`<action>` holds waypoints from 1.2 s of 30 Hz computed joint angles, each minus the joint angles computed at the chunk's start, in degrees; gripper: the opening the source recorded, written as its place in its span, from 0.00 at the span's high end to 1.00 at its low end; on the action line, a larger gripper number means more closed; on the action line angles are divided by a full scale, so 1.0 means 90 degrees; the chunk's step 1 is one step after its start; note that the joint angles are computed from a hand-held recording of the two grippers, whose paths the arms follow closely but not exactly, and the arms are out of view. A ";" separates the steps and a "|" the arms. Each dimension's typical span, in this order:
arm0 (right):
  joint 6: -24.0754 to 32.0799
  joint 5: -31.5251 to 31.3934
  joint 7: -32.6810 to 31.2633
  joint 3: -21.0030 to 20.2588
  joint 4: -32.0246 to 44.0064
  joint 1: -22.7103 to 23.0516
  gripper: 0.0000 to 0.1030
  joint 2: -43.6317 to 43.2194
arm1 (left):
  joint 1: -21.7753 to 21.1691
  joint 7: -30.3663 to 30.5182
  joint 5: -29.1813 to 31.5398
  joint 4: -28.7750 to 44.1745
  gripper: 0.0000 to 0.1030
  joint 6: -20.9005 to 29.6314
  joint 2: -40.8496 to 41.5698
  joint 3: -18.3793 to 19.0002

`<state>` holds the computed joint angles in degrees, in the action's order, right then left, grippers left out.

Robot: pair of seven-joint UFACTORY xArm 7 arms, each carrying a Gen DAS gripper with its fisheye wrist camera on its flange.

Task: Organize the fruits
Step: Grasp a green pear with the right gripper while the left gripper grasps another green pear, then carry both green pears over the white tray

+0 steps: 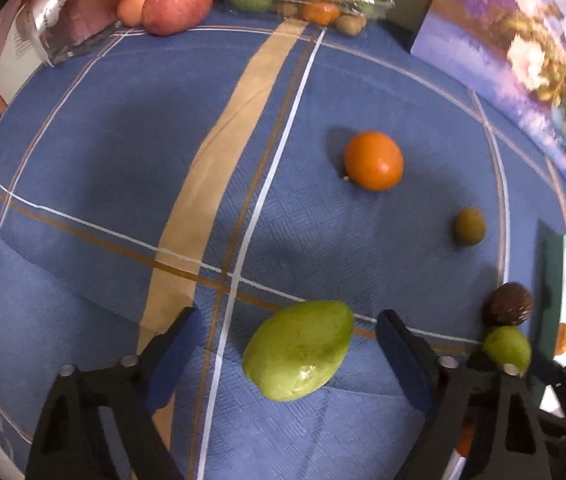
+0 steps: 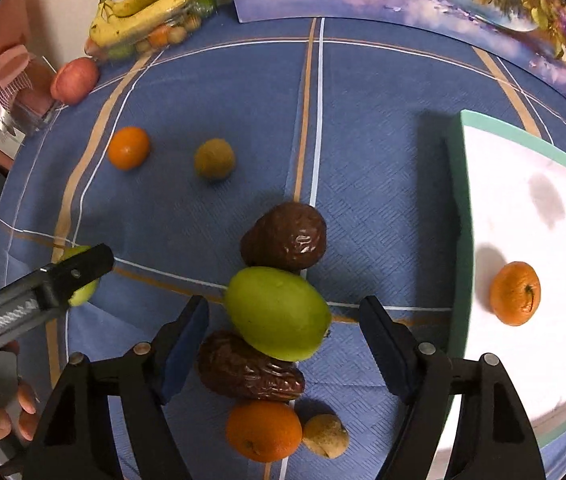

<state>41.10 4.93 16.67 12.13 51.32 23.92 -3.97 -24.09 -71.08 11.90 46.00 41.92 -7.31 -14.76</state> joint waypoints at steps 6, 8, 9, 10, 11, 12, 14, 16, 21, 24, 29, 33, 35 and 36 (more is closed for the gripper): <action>-0.0045 -0.0157 0.0117 0.0030 0.0005 0.0027 0.42 -0.0013 | -0.0031 -0.0032 0.0166 0.0160 0.54 0.0213 0.0027 -0.0022; -0.0073 -0.0104 0.0071 0.0014 -0.0016 0.0028 0.50 -0.0052 | -0.0031 -0.0016 0.0125 0.0118 0.56 0.0149 -0.0034 -0.0008; -0.0070 -0.0132 0.0101 0.0019 -0.0020 0.0026 0.50 -0.0067 | -0.0028 0.0012 0.0097 0.0102 0.56 0.0113 -0.0044 -0.0003; -0.0079 -0.0129 0.0095 0.0012 -0.0017 0.0021 0.50 -0.0060 | -0.0025 0.0047 0.0083 0.0093 0.56 0.0096 -0.0056 0.0000; -0.0098 -0.0100 0.0065 0.0003 -0.0043 0.0018 0.50 -0.0081 | -0.0020 0.0079 0.0065 0.0087 0.56 0.0082 -0.0071 0.0004; -0.0113 -0.0077 0.0045 -0.0004 -0.0065 0.0014 0.50 -0.0101 | -0.0007 0.0072 0.0079 0.0089 0.56 0.0069 -0.0076 0.0001; -0.0148 -0.0007 0.0020 -0.0020 -0.0082 0.0002 0.50 -0.0120 | 0.0000 0.0088 0.0096 0.0133 0.56 0.0106 -0.0059 -0.0014; -0.0169 0.0114 -0.0079 -0.0047 -0.0144 -0.0006 0.50 -0.0214 | 0.0006 0.0085 0.0080 0.0110 0.56 0.0032 -0.0090 -0.0010; -0.0209 0.0434 -0.0404 -0.0149 -0.0457 -0.0035 0.50 -0.0780 | 0.0065 -0.0065 0.0097 -0.0269 0.58 -0.0226 -0.0674 -0.0077; -0.0248 0.0641 -0.0632 -0.0235 -0.0663 -0.0042 0.50 -0.1160 | 0.0141 -0.0114 0.0227 -0.0193 0.59 -0.0132 -0.0867 -0.0195; -0.0211 0.0645 -0.0821 -0.0312 -0.1031 -0.0111 0.50 -0.1831 | 0.0205 -0.0438 0.0440 -0.0165 0.59 -0.0245 -0.1219 -0.0447; -0.0211 0.0716 -0.0935 -0.0394 -0.1247 -0.0154 0.50 -0.2203 | 0.0266 -0.0562 0.0692 0.0089 0.59 -0.0167 -0.1206 -0.0624; -0.0235 0.0695 -0.0936 -0.0422 -0.1343 -0.0215 0.50 -0.2328 | 0.0264 -0.0633 0.0819 0.0171 0.59 -0.0153 -0.1206 -0.0697; -0.0264 0.0680 -0.0892 -0.0405 -0.1326 -0.0247 0.50 -0.2291 | 0.0263 -0.0667 0.0876 0.0212 0.59 -0.0134 -0.1200 -0.0727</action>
<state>38.72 11.05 8.64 8.48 39.38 21.70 -24.59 -21.73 -77.08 19.79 47.90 40.71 -18.12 -21.31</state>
